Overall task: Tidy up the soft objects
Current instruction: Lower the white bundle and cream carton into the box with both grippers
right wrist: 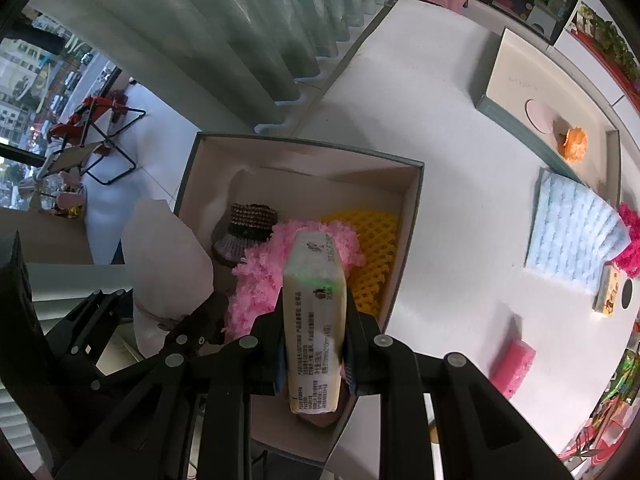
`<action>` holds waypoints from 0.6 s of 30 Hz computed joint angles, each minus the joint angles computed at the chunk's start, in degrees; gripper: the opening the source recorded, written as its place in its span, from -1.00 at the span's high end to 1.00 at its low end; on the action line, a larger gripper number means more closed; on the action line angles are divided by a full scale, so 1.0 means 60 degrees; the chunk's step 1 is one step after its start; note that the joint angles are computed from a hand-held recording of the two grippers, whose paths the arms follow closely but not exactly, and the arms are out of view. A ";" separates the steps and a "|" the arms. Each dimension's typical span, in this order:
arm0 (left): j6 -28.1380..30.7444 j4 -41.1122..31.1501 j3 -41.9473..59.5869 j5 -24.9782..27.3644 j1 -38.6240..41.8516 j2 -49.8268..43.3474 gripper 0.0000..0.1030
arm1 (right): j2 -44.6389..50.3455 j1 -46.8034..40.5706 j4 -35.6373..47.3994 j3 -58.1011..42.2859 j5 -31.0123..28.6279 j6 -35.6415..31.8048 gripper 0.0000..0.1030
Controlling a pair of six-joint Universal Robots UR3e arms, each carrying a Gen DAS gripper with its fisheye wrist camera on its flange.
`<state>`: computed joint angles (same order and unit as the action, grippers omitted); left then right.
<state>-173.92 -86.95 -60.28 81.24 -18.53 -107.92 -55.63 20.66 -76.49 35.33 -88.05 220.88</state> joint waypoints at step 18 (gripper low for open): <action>-0.0078 0.0011 0.0328 0.0478 -0.0234 -0.0516 -0.11 | 0.0758 0.0079 0.0451 -0.0980 -0.0155 0.0039 0.54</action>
<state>-174.39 -86.88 -58.31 84.11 -19.93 -111.01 -51.08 21.13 -73.79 29.44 -88.98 221.11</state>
